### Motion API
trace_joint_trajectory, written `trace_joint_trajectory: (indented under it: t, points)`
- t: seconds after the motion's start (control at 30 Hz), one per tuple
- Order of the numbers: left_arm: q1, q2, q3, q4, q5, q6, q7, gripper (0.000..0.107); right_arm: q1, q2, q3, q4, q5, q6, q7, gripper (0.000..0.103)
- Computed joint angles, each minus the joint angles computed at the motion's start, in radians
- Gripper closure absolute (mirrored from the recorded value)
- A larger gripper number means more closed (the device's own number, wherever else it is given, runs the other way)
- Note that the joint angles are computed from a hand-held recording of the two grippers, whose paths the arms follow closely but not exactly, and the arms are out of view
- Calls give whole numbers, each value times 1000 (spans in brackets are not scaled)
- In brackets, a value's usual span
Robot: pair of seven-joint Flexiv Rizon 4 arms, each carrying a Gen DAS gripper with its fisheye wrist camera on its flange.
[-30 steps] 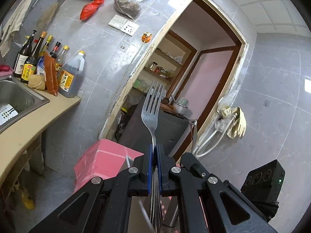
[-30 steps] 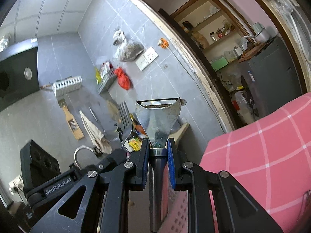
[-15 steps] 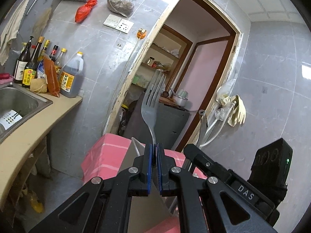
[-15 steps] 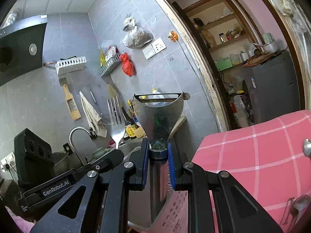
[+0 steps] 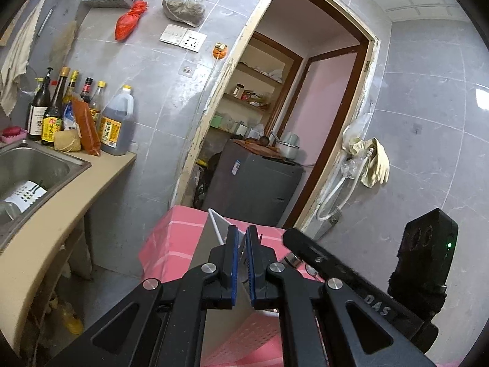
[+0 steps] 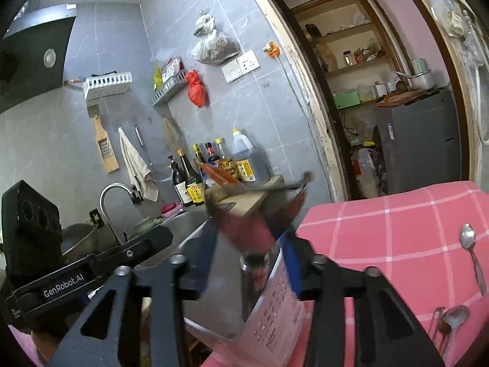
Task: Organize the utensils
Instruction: 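Lower the fork into the white caddy and open the left tool, then move the left tool to the large spoon while the right tool approaches the chopsticks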
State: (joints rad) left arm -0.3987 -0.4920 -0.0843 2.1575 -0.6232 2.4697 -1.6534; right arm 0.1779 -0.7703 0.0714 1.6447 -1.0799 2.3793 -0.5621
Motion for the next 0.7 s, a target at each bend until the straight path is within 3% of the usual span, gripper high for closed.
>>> trace_joint_trajectory:
  t: [0.1,0.3,0.4,0.47,0.6,0.7]
  points:
    - [-32,14,4,-2,-66,-4,39,96,-14,13,0,-3,-19,-3,29,53]
    - [-112,37,-7,-25,-273,15,154,69,-32,58,-11,15,-10,0,46,36]
    - [-154,33,-26,-61,-407,53,247,48,-38,94,-17,54,50,-4,-4,21]
    - [-186,16,-48,-113,-529,100,353,20,-45,118,-18,77,83,-19,-42,12]
    - [-210,-32,-109,-219,-658,201,522,8,-70,166,-20,130,153,-45,-138,1]
    - [-220,-76,-151,-297,-701,263,605,6,-94,195,-20,164,198,-62,-207,1]
